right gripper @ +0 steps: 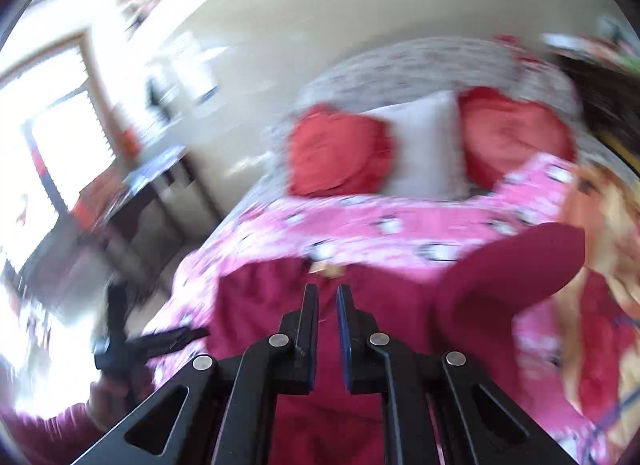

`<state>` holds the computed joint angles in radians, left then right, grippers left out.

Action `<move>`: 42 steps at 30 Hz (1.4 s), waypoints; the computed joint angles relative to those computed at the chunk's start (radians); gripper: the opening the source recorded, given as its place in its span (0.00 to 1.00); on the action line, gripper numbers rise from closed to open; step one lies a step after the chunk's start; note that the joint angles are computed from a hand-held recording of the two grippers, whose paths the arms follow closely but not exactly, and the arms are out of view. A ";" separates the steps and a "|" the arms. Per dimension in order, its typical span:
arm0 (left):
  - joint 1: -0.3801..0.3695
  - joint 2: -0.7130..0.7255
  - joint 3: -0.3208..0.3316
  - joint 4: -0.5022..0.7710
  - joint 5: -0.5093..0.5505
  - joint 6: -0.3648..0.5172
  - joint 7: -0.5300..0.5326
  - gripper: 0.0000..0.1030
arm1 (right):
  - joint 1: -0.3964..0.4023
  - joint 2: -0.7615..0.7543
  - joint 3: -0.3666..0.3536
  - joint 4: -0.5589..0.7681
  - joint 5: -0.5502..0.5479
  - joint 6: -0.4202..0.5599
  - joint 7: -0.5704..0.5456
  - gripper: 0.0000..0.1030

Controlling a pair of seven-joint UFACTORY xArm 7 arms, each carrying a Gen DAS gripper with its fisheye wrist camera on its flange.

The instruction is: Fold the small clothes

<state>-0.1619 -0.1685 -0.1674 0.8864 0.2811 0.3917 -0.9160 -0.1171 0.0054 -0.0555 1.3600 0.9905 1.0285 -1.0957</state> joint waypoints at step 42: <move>0.028 -0.053 0.027 -0.076 -0.112 -0.059 0.054 0.62 | -0.016 0.046 0.172 -0.078 -0.149 -0.022 0.082 0.38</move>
